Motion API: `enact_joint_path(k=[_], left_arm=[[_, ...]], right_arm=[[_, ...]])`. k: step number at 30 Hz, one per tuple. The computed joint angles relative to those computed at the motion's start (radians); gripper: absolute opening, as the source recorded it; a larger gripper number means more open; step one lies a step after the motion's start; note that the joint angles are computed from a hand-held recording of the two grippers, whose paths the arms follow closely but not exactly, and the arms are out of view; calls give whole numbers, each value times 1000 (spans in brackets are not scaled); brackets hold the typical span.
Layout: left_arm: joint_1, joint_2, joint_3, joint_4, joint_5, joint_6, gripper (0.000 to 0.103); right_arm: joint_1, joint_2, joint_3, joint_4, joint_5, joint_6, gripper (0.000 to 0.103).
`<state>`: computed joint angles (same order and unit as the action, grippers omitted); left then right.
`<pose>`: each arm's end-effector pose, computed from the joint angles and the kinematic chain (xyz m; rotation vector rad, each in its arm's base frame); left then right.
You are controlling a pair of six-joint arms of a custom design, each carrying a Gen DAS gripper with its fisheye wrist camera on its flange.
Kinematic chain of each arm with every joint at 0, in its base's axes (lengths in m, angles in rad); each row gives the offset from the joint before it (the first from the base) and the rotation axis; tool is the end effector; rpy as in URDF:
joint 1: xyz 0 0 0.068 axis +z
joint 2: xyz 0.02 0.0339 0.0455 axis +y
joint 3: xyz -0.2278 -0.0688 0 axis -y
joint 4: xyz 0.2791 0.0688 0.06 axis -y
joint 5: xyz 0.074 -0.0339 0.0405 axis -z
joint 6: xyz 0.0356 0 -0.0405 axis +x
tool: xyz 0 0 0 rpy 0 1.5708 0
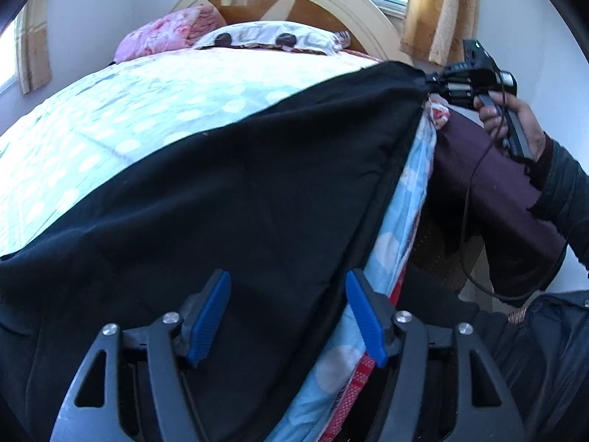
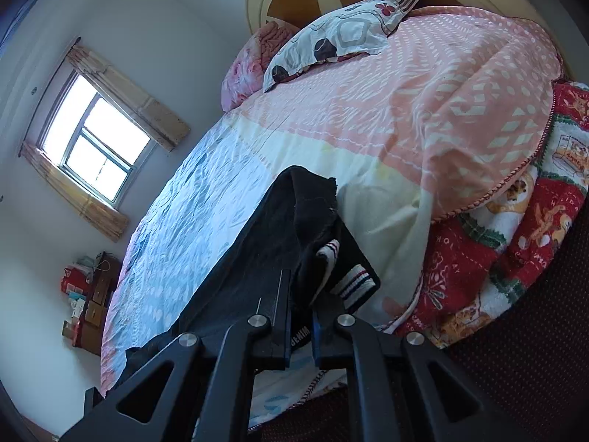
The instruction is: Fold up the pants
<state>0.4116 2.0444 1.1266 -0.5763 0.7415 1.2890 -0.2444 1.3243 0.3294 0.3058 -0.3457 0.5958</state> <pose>0.3293 0.1175 0.0310 1.0859 2.2274 -0.5640 0.2452 -0.0487 0.0647 0.7544 2.1469 0.5769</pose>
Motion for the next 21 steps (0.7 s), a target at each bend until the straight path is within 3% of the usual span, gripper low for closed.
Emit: enact_joint_path(k=[5,11,12,13,15,21], left_arm=[[5,-22,-41,75,-48,3,66],[0,-61,-110,143,-76,54,55],[-4,-72,-128,161,-83,61,46],[-5,-76,-129,158,-83,64,28],[-4,-51,-66,29,-79,96,5],[45,4,46,-162,-68,178,4]], right_arm=[[-6,13,-7,27,-19,-2,8],[-5,28,-16,53,-30,7,8],[-5,29,-17,55,-30,6,8],[-4,27,-19,56,-29,6,8],[-1,20,-23,59,-26,10,8],[-4,-37,-48,46,-23,1,8]])
